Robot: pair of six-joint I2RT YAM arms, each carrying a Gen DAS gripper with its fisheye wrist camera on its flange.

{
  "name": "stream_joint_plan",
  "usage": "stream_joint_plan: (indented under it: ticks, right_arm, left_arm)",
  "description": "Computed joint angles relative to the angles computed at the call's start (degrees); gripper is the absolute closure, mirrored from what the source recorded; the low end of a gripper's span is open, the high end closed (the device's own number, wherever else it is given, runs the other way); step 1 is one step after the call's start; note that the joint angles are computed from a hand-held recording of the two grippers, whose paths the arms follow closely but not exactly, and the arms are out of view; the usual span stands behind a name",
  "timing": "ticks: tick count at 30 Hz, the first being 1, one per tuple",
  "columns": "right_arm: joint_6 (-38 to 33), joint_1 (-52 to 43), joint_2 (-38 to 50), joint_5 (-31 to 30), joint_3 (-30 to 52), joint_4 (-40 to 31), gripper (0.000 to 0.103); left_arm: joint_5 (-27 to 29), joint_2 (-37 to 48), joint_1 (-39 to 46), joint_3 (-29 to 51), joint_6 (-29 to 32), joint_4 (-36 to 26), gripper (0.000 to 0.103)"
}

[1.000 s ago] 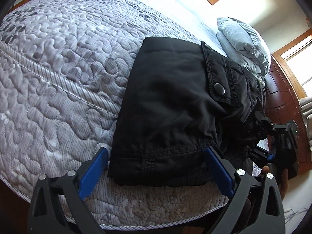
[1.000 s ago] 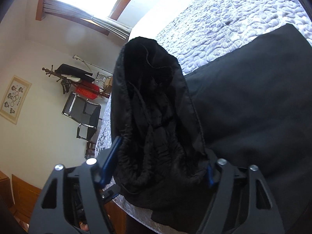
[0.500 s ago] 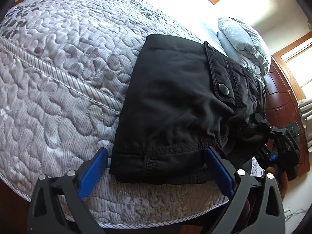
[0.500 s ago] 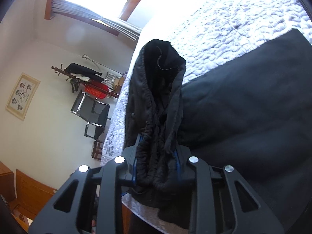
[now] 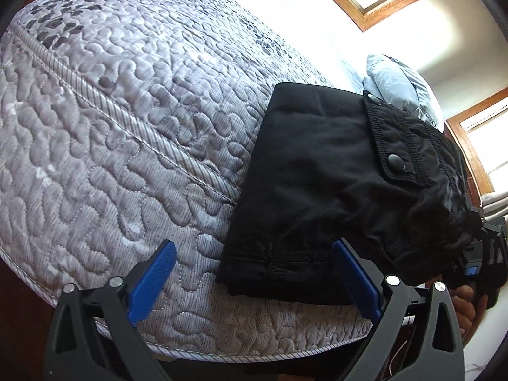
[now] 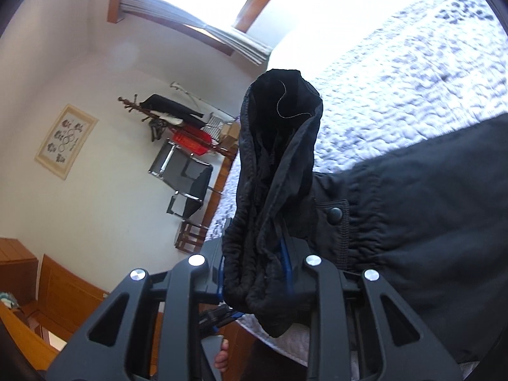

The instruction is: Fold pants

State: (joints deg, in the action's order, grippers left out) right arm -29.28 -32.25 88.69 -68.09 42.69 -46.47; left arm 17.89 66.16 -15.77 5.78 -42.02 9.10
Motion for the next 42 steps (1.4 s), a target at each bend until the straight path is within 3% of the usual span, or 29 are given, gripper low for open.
stream_joint_plan:
  ticks: [10, 17, 22, 29, 42]
  right_arm:
    - [-16.65, -6.05, 0.49, -2.57, 8.28, -21.36, 0.078]
    - [-31.20, -14.44, 6.56, -0.72, 15.31, -35.67, 0.078]
    - [-36.52, -20.53, 11.38, 2.94, 18.76, -38.19, 0.078]
    - [-36.75, -26.79, 18.73, 7.46, 23.13, -37.14, 0.078]
    - [-29.40, -30.29, 29.47, 13.81, 22.48, -24.22, 0.077]
  left_arm:
    - [-0.56, -5.59, -3.19, 1.35, -0.91, -4.02, 0.004]
    - [-4.59, -1.99, -11.02, 3.93, -4.82, -1.89, 0.004]
    - [-8.04, 0.68, -15.66, 6.28, -4.68, -2.11, 0.004]
    - [-11.82, 2.83, -22.25, 9.03, -5.68, -2.70, 0.004]
    - [-14.90, 5.67, -26.51, 13.06, -5.48, -5.23, 0.004]
